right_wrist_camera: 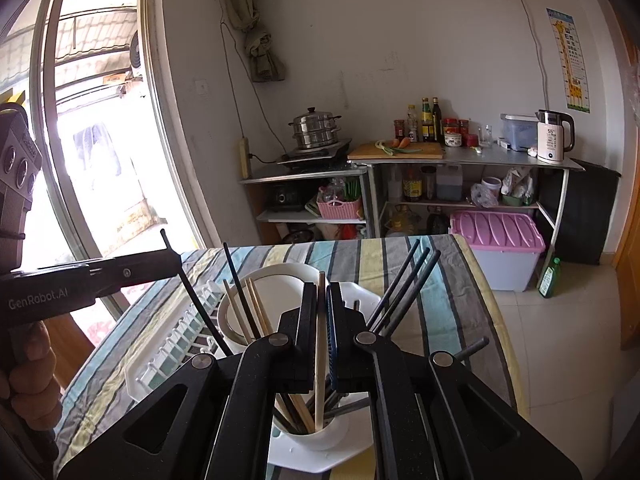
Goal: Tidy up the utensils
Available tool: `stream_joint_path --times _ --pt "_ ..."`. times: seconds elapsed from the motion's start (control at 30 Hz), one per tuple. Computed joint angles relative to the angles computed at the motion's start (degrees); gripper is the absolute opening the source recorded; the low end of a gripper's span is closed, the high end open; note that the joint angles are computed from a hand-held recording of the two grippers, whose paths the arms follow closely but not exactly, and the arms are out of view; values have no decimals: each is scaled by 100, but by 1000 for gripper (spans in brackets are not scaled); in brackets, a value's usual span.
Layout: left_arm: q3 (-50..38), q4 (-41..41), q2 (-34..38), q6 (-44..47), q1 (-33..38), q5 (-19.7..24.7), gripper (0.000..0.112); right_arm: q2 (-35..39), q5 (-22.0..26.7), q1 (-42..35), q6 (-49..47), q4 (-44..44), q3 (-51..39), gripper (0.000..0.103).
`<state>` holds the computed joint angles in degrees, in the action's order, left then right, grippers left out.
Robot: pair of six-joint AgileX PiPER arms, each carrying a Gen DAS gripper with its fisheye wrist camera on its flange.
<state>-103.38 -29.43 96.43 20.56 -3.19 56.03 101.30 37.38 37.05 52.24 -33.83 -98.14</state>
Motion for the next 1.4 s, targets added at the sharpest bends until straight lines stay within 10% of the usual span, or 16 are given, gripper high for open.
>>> stream_joint_path --times 0.73,1.03,1.4 --pt "635 644 -229 -187 52 -637 7 -473 -10 -27 203 -222 595 14" --pt "2498 183 -1448 504 166 -1573 13 -1273 46 568 1311 -1252 1618 18" --pt "5011 -171 -3370 968 390 -2251 21 -2098 1262 2404 3411 -2895 3043 30"
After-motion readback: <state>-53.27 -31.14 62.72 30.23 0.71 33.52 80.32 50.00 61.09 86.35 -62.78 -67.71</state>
